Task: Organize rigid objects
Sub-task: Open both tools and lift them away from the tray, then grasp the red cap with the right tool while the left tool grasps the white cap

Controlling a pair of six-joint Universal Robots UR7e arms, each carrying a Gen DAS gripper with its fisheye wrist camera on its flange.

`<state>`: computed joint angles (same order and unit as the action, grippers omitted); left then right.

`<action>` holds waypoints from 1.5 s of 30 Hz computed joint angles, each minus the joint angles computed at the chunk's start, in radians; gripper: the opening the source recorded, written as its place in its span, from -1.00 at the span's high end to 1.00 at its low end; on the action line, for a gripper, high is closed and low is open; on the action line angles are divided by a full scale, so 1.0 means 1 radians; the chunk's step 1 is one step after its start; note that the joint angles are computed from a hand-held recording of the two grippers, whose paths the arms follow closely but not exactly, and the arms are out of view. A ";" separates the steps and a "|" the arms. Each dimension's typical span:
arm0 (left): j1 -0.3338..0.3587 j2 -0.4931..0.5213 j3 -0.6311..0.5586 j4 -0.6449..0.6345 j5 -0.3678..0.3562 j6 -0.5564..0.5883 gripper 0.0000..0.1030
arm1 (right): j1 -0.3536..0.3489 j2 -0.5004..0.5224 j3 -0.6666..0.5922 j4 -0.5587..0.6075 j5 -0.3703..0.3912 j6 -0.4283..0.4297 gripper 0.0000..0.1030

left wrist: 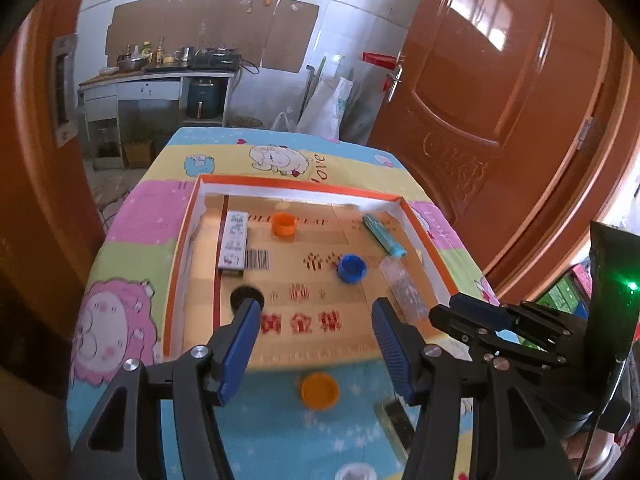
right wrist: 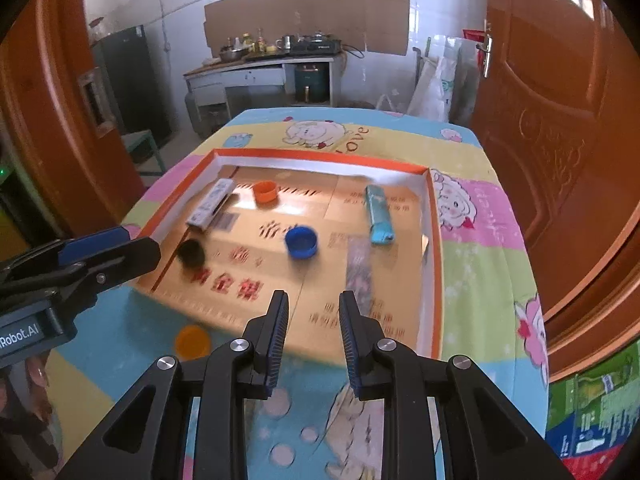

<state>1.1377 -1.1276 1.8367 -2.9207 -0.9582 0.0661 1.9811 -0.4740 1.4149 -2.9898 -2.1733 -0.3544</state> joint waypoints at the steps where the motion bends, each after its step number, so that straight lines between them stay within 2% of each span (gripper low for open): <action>1: -0.003 -0.014 0.022 -0.011 0.007 0.003 -0.12 | 0.002 -0.008 0.018 -0.012 0.000 0.000 0.49; 7: -0.028 -0.086 0.147 -0.089 0.042 0.009 -0.12 | 0.013 -0.076 0.189 -0.115 0.047 0.002 0.48; 12: -0.043 -0.123 0.242 -0.147 0.078 0.010 -0.12 | 0.026 -0.117 0.348 -0.216 0.108 -0.041 0.47; 16: -0.050 -0.146 0.302 -0.181 0.077 0.007 -0.12 | 0.032 -0.136 0.457 -0.282 0.167 -0.055 0.16; 21: -0.054 -0.168 0.351 -0.212 0.065 -0.008 -0.12 | 0.035 -0.136 0.555 -0.349 0.247 -0.075 0.13; 24: -0.061 -0.182 0.373 -0.221 0.071 -0.012 -0.12 | 0.044 -0.113 0.569 -0.382 0.246 -0.104 0.01; 25: -0.063 -0.186 0.379 -0.225 0.072 -0.013 -0.12 | 0.046 -0.105 0.570 -0.393 0.242 -0.112 -0.13; 26: -0.065 -0.188 0.384 -0.229 0.074 -0.013 -0.12 | 0.048 -0.096 0.568 -0.401 0.235 -0.118 -0.17; 30: -0.070 -0.194 0.392 -0.234 0.084 -0.010 -0.12 | 0.051 -0.065 0.554 -0.427 0.191 -0.129 -0.16; 31: -0.071 -0.191 0.392 -0.237 0.089 -0.005 -0.12 | 0.051 -0.064 0.552 -0.426 0.191 -0.127 -0.10; 32: -0.070 -0.189 0.391 -0.235 0.089 -0.002 -0.12 | 0.050 -0.064 0.554 -0.431 0.195 -0.129 0.22; 33: -0.069 -0.185 0.390 -0.230 0.087 0.000 -0.12 | 0.049 -0.065 0.556 -0.432 0.198 -0.131 0.42; 41: -0.080 -0.119 0.380 -0.161 0.075 0.069 -0.12 | 0.018 -0.111 0.623 -0.474 0.238 -0.097 0.41; 45: -0.091 -0.061 0.368 -0.170 0.121 0.116 -0.12 | 0.002 -0.134 0.651 -0.495 0.249 -0.089 0.40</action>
